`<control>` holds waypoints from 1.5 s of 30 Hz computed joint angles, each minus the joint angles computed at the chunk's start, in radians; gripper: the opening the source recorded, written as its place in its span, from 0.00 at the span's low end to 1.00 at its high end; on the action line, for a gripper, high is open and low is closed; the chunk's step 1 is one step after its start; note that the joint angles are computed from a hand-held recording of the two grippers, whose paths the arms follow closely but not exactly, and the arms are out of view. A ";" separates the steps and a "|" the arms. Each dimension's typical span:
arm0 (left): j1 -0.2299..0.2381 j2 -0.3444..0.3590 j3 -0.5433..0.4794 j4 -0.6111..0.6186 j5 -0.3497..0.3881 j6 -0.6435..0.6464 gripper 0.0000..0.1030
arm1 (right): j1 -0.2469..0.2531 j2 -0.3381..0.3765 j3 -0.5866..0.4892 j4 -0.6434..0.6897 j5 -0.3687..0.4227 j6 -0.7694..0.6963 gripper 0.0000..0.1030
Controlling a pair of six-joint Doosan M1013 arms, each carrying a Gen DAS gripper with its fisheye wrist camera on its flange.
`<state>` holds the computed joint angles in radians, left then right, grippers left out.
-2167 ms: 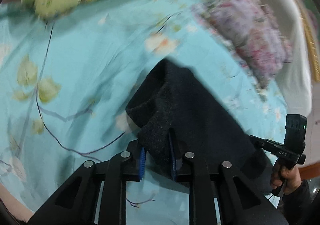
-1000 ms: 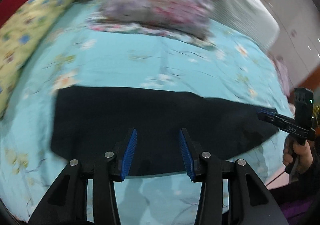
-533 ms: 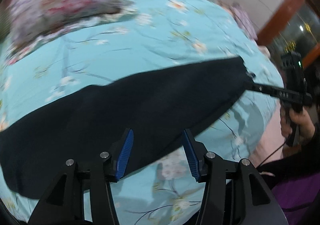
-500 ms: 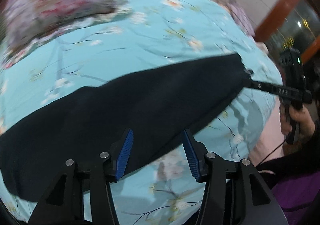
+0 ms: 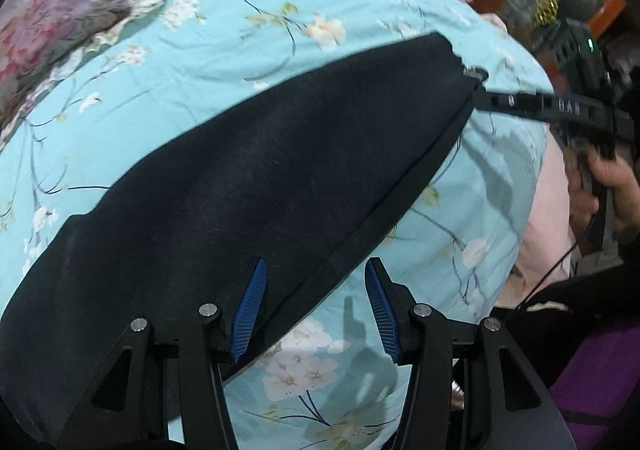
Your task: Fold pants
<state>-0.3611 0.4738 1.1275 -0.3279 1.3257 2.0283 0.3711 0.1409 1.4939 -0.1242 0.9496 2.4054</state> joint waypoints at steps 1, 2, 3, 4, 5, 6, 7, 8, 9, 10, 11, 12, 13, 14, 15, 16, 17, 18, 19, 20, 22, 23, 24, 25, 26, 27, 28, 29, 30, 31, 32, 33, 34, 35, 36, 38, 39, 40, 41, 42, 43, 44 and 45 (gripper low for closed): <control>-0.002 0.004 -0.001 0.011 0.005 0.005 0.51 | -0.004 -0.001 0.004 -0.002 -0.006 0.011 0.39; -0.004 0.007 -0.001 0.022 0.008 0.008 0.51 | -0.007 -0.001 0.006 -0.001 -0.010 0.017 0.39; -0.006 0.012 -0.002 0.033 0.013 0.017 0.51 | -0.010 0.001 0.006 -0.002 -0.008 0.024 0.39; -0.008 0.015 -0.003 0.042 0.015 0.021 0.51 | -0.013 0.004 0.005 -0.005 -0.006 0.034 0.39; -0.010 0.019 -0.004 0.053 0.015 0.025 0.51 | -0.017 0.004 0.009 -0.004 -0.013 0.043 0.39; -0.013 0.024 -0.006 0.062 0.016 0.029 0.51 | -0.020 0.003 0.013 0.000 -0.021 0.048 0.39; -0.014 0.027 -0.007 0.066 0.015 0.031 0.51 | -0.025 0.002 0.016 0.003 -0.031 0.054 0.39; -0.016 0.030 -0.008 0.071 0.012 0.033 0.49 | -0.028 0.002 0.019 0.005 -0.039 0.059 0.39; -0.018 0.034 -0.012 0.076 0.012 0.032 0.48 | -0.032 0.001 0.023 0.008 -0.051 0.067 0.39; -0.019 0.038 -0.015 0.081 0.015 0.031 0.45 | -0.034 0.002 0.025 0.008 -0.059 0.073 0.39; -0.021 0.042 -0.017 0.090 0.016 0.029 0.39 | -0.036 0.002 0.027 0.008 -0.066 0.076 0.39; -0.025 0.045 -0.018 0.108 0.014 0.027 0.35 | -0.037 0.004 0.027 0.005 -0.070 0.081 0.39; -0.027 0.046 -0.017 0.119 0.013 0.031 0.28 | -0.038 0.005 0.028 -0.002 -0.076 0.087 0.39; -0.028 0.047 -0.018 0.123 0.013 0.039 0.22 | -0.038 0.004 0.030 -0.005 -0.082 0.090 0.39; -0.029 0.047 -0.018 0.124 0.015 0.051 0.18 | -0.038 0.004 0.031 -0.009 -0.086 0.088 0.38; -0.030 0.047 -0.018 0.123 0.018 0.062 0.09 | -0.036 0.005 0.030 -0.015 -0.086 0.083 0.27; -0.030 0.045 -0.018 0.122 0.019 0.073 0.07 | -0.035 0.005 0.029 -0.022 -0.083 0.079 0.14; -0.033 0.040 -0.013 0.125 0.013 0.086 0.06 | -0.033 0.005 0.028 -0.030 -0.081 0.080 0.11; -0.034 0.036 -0.010 0.126 0.010 0.097 0.05 | -0.032 0.001 0.032 -0.035 -0.089 0.083 0.10; -0.037 0.034 -0.009 0.123 0.011 0.105 0.04 | -0.032 -0.004 0.036 -0.036 -0.101 0.084 0.07; -0.036 0.029 -0.007 0.108 0.012 0.120 0.04 | -0.030 -0.017 0.045 -0.040 -0.126 0.085 0.06; -0.034 0.028 -0.008 0.096 0.015 0.128 0.04 | -0.029 -0.020 0.045 -0.040 -0.129 0.081 0.06; -0.033 0.027 -0.010 0.082 0.022 0.135 0.04 | -0.027 -0.023 0.045 -0.044 -0.131 0.079 0.06; -0.029 0.027 -0.013 0.074 0.028 0.143 0.03 | -0.025 -0.027 0.045 -0.051 -0.133 0.078 0.06; -0.028 0.025 -0.009 0.068 0.030 0.149 0.03 | -0.024 -0.030 0.046 -0.056 -0.132 0.078 0.06; -0.027 0.025 -0.010 0.064 0.033 0.157 0.03 | -0.024 -0.033 0.046 -0.058 -0.130 0.080 0.06; -0.028 0.023 -0.007 0.065 0.034 0.160 0.03 | -0.026 -0.034 0.047 -0.053 -0.121 0.079 0.06; -0.028 0.026 -0.009 0.066 0.038 0.164 0.03 | -0.029 -0.036 0.049 -0.047 -0.114 0.080 0.06; -0.028 0.028 -0.009 0.067 0.041 0.165 0.03 | -0.031 -0.036 0.052 -0.044 -0.110 0.081 0.06; -0.027 0.031 -0.013 0.066 0.049 0.167 0.03 | -0.034 -0.035 0.056 -0.037 -0.101 0.080 0.06; -0.026 0.032 -0.012 0.069 0.049 0.169 0.04 | -0.038 -0.034 0.060 -0.027 -0.095 0.082 0.06; -0.028 0.035 -0.017 0.071 0.053 0.163 0.04 | -0.042 -0.033 0.065 -0.011 -0.094 0.080 0.06; -0.024 0.045 -0.029 0.063 0.076 0.158 0.04 | -0.048 -0.032 0.071 0.009 -0.092 0.083 0.06; -0.020 0.053 -0.042 0.059 0.094 0.159 0.04 | -0.051 -0.035 0.080 0.014 -0.100 0.096 0.06; -0.022 0.050 -0.036 0.063 0.094 0.159 0.04 | -0.052 -0.036 0.084 0.017 -0.104 0.102 0.06; -0.022 0.057 -0.048 0.066 0.115 0.148 0.07 | -0.051 -0.036 0.083 0.012 -0.096 0.100 0.06; -0.023 0.060 -0.054 0.073 0.120 0.143 0.08 | -0.049 -0.035 0.080 0.004 -0.091 0.099 0.07; -0.024 0.063 -0.060 0.080 0.122 0.135 0.09 | -0.046 -0.033 0.073 -0.005 -0.079 0.097 0.09; -0.024 0.064 -0.064 0.083 0.129 0.127 0.10 | -0.045 -0.032 0.069 -0.008 -0.070 0.096 0.11; -0.025 0.069 -0.076 0.082 0.137 0.114 0.10 | -0.044 -0.033 0.064 -0.013 -0.060 0.105 0.12; -0.025 0.073 -0.085 0.078 0.139 0.105 0.10 | -0.045 -0.035 0.064 -0.016 -0.059 0.111 0.15; -0.026 0.078 -0.098 0.066 0.141 0.097 0.10 | -0.044 -0.039 0.066 -0.027 -0.062 0.124 0.17; -0.025 0.082 -0.114 0.049 0.143 0.095 0.10 | -0.043 -0.043 0.069 -0.038 -0.065 0.135 0.18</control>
